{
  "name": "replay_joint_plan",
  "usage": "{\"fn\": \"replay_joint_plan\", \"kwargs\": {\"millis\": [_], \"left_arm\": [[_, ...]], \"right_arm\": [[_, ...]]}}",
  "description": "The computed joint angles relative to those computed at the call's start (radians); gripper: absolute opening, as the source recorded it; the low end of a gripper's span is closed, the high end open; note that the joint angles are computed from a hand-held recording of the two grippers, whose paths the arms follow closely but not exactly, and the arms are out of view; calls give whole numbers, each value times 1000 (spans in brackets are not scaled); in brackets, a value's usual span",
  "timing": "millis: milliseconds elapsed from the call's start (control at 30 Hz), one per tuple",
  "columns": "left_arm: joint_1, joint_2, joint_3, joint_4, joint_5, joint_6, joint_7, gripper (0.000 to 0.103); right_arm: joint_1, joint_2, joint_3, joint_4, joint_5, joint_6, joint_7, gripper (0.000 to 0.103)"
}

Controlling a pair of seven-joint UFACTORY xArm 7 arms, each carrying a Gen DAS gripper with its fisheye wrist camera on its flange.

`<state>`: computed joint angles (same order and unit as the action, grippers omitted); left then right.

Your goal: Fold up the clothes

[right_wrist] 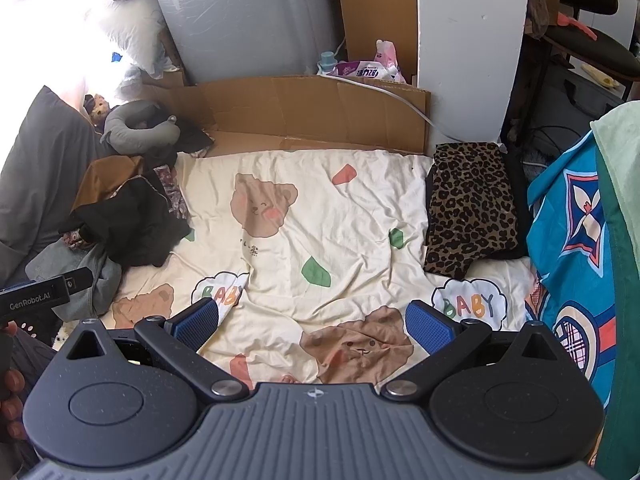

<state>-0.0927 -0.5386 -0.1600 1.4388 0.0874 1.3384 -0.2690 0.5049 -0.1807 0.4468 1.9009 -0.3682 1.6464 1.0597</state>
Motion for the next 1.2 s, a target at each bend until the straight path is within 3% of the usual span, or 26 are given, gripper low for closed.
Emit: {"fn": "replay_joint_plan", "kwargs": {"millis": [1200], "left_arm": [[3, 2, 4, -4, 8, -2, -3, 103]], "right_arm": [[0, 2, 4, 0, -3, -1, 7, 103]]}}
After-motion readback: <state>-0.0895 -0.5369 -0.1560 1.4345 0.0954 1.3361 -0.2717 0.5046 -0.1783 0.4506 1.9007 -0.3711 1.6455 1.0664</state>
